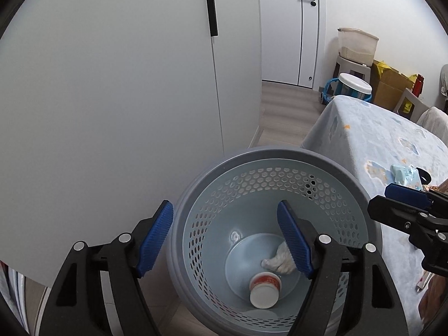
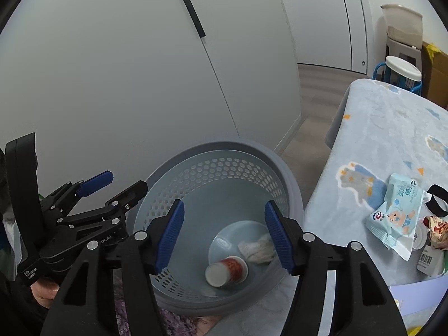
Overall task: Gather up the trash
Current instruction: 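Carry cup and paper over the grey basket and open both grippers, then move both open grippers back from the basket to the table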
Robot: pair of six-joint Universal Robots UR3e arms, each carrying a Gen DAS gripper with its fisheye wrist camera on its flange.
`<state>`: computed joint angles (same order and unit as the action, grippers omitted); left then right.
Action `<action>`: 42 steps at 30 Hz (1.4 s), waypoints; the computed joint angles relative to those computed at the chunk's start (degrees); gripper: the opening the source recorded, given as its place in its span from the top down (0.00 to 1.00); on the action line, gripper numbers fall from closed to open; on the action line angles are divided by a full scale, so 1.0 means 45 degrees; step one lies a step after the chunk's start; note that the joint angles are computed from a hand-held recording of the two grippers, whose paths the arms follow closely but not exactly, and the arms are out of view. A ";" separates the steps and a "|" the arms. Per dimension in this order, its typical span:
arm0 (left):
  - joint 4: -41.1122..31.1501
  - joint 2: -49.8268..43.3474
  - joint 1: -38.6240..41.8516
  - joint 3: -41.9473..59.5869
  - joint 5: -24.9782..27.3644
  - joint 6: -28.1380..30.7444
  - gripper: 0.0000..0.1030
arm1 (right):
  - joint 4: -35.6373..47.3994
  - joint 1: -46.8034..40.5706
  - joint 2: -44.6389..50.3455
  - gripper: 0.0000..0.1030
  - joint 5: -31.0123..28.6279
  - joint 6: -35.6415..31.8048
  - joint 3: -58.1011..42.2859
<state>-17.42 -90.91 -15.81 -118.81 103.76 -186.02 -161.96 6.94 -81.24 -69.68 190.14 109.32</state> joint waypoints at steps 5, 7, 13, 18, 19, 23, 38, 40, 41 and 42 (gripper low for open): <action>-0.0053 -0.0005 0.0025 0.0035 -0.0002 -0.0037 0.26 | -0.0077 -0.0032 -0.0017 0.42 0.0008 -0.0046 0.0112; -0.0054 0.0061 0.0048 -0.0023 0.0002 -0.0042 0.25 | -0.0085 -0.0017 0.0005 0.42 0.0008 -0.0034 0.0097; 0.0082 0.0088 0.0017 -0.0118 0.0050 -0.0056 0.24 | -0.0133 0.0009 -0.0151 0.42 -0.0072 0.0043 0.0243; 0.0111 0.0077 0.0040 -0.0122 0.0016 -0.0049 0.24 | -0.0169 -0.0022 -0.0185 0.42 -0.0108 0.0080 0.0322; 0.0118 0.0067 0.0034 -0.0115 0.0017 -0.0063 0.24 | -0.0162 -0.0026 -0.0212 0.42 -0.0126 0.0075 0.0345; 0.0230 0.0057 0.0020 -0.0158 -0.0003 -0.0058 0.24 | -0.0161 -0.0060 -0.0368 0.42 -0.0154 0.0061 0.0474; 0.0443 -0.0017 -0.0705 -0.0107 0.0227 -0.0117 0.22 | -0.0115 -0.0719 -0.2686 0.40 -0.0425 0.0202 0.2585; 0.0445 -0.0075 -0.0887 -0.0031 0.0285 -0.0163 0.22 | -0.0052 -0.0907 -0.3262 0.40 -0.0468 0.0195 0.3181; 0.0486 -0.0120 -0.1002 0.0012 0.0301 -0.0184 0.22 | 0.0012 -0.1016 -0.3540 0.40 -0.0476 0.0163 0.3453; 0.0520 -0.0169 -0.1129 0.0057 0.0353 -0.0203 0.22 | 0.0088 -0.1121 -0.3814 0.40 -0.0492 0.0141 0.3705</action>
